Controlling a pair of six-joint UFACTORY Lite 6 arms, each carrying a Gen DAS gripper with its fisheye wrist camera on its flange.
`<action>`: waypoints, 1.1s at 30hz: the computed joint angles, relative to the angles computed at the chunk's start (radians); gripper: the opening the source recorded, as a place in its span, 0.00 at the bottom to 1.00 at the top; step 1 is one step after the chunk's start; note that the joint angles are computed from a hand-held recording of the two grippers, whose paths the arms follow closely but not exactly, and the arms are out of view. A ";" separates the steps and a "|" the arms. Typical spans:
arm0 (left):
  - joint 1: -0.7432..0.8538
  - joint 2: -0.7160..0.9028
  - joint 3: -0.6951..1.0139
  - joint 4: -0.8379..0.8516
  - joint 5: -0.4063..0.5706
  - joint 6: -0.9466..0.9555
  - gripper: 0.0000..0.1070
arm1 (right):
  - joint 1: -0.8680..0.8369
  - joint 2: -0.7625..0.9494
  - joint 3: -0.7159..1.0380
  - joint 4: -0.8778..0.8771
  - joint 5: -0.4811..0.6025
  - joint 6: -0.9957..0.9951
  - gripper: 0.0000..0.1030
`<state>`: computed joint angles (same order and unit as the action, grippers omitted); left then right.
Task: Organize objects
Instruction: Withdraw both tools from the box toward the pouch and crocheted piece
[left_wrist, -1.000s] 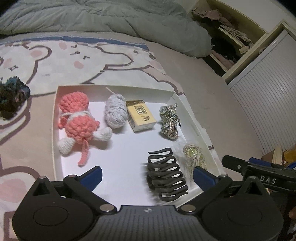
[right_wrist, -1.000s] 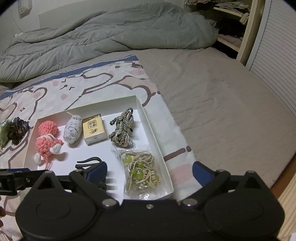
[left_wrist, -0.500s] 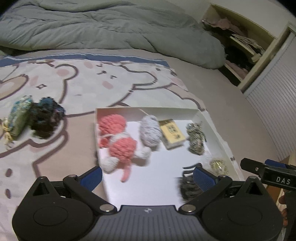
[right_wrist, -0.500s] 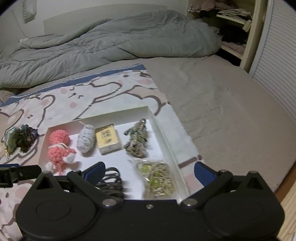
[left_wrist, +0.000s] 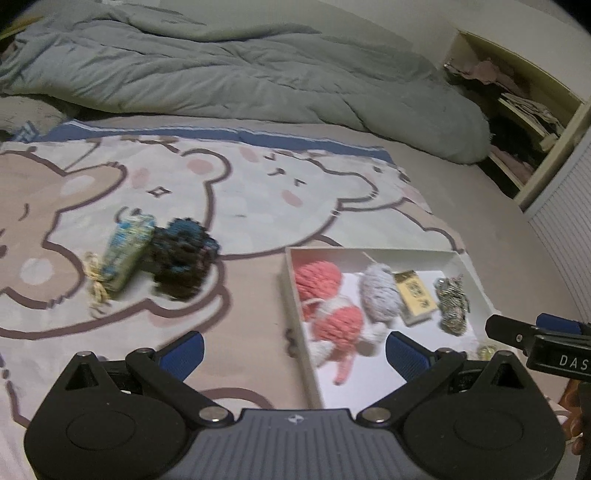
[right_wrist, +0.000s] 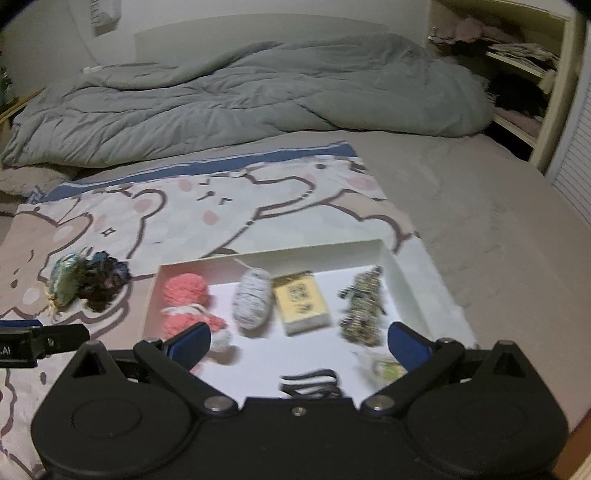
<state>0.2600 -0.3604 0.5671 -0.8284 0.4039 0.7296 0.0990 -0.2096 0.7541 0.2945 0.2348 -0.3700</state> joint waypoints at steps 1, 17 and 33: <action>0.026 -0.001 0.002 0.001 0.007 0.019 0.96 | 0.027 0.009 0.007 -0.039 -0.006 0.049 1.00; 0.388 0.080 0.070 -0.110 0.126 0.383 0.96 | 0.334 0.177 0.141 -0.601 -0.042 0.740 1.00; 0.546 0.235 0.169 -0.275 0.177 0.644 0.91 | 0.500 0.423 0.365 -0.823 -0.047 1.051 1.00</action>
